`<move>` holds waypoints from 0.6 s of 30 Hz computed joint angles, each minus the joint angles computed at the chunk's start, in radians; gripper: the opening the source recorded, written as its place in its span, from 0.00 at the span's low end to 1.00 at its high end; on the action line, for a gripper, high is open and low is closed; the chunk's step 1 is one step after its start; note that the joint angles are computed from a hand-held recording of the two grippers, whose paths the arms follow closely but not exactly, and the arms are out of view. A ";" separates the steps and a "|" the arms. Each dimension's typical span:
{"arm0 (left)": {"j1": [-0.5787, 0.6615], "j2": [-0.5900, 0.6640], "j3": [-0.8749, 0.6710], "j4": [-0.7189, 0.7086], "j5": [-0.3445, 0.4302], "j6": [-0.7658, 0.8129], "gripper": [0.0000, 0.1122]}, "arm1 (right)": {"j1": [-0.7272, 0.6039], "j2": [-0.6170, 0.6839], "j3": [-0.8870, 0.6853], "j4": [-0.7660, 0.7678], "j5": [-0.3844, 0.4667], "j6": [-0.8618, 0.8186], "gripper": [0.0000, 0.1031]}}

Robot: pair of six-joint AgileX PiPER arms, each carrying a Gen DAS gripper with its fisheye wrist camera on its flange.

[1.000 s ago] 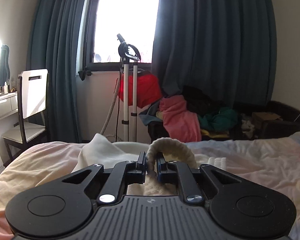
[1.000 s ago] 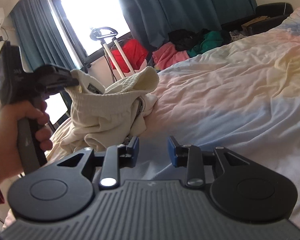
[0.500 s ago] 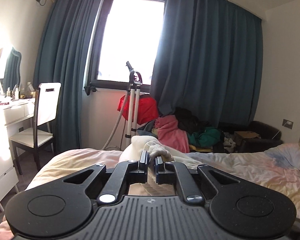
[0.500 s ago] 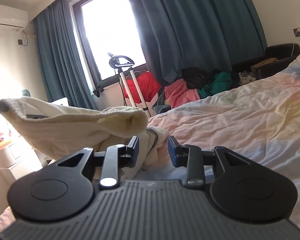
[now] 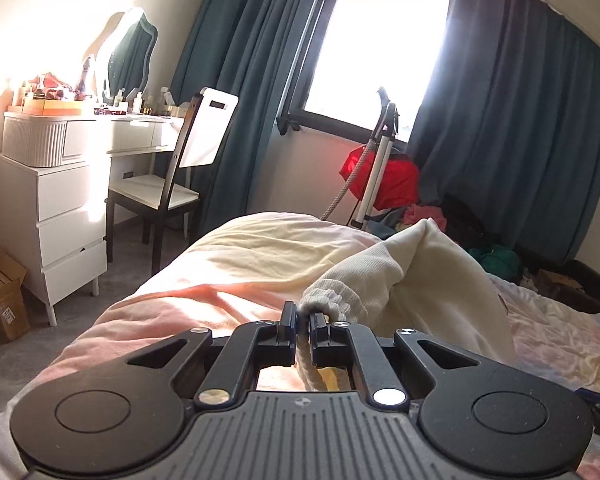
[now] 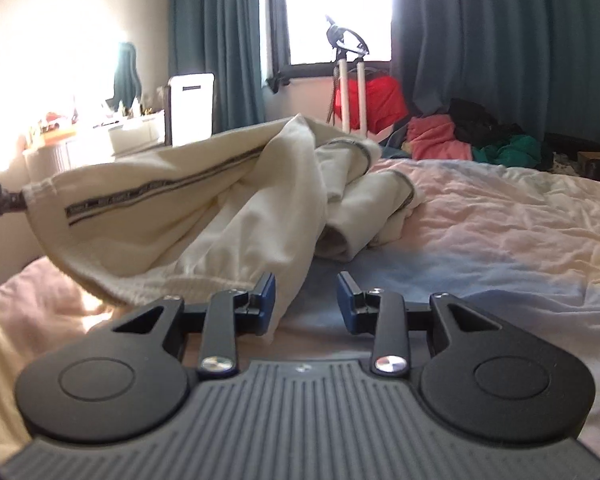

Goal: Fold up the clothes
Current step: 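Lift the cuff with the left gripper and pull the pant leg straight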

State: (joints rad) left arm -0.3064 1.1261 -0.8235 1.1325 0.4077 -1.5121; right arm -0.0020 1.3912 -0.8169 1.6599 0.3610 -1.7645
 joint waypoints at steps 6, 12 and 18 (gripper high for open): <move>-0.029 0.094 -0.028 0.171 0.057 -0.177 0.08 | 0.120 0.124 -0.062 -0.177 -0.068 0.119 0.45; -0.003 0.155 -0.064 0.179 0.048 -0.242 0.08 | 0.133 0.201 -0.121 -0.283 -0.115 0.215 0.45; 0.029 0.158 -0.076 0.095 -0.003 -0.158 0.09 | 0.122 0.262 -0.162 -0.079 -0.108 0.052 0.26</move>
